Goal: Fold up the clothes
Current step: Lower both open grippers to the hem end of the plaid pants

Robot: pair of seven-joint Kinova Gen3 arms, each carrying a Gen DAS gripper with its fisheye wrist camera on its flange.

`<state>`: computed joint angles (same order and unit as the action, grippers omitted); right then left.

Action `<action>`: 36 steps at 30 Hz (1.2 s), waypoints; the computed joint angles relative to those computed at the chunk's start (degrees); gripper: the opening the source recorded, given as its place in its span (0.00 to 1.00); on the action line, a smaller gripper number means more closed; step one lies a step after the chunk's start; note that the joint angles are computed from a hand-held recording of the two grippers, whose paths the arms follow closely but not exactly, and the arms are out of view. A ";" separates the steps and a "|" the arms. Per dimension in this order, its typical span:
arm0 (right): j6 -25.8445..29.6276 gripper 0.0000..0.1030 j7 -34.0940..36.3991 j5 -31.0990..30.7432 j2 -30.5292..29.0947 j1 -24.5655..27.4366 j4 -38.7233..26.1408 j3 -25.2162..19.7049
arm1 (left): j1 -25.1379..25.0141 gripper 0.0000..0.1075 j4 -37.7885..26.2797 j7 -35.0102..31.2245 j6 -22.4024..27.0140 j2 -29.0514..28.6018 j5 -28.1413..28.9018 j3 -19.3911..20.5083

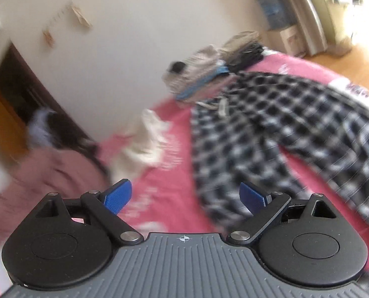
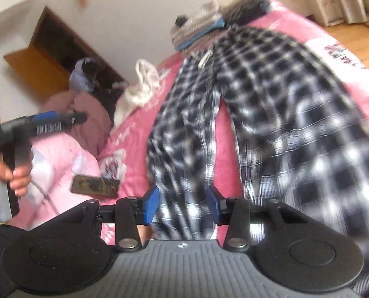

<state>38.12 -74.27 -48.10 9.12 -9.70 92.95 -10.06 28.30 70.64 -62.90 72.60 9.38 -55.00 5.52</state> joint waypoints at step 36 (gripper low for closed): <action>6.28 0.05 -0.42 30.95 13.89 -22.57 -10.98 1.56 | -31.23 0.91 5.35 -28.69 7.39 2.50 61.17 -4.86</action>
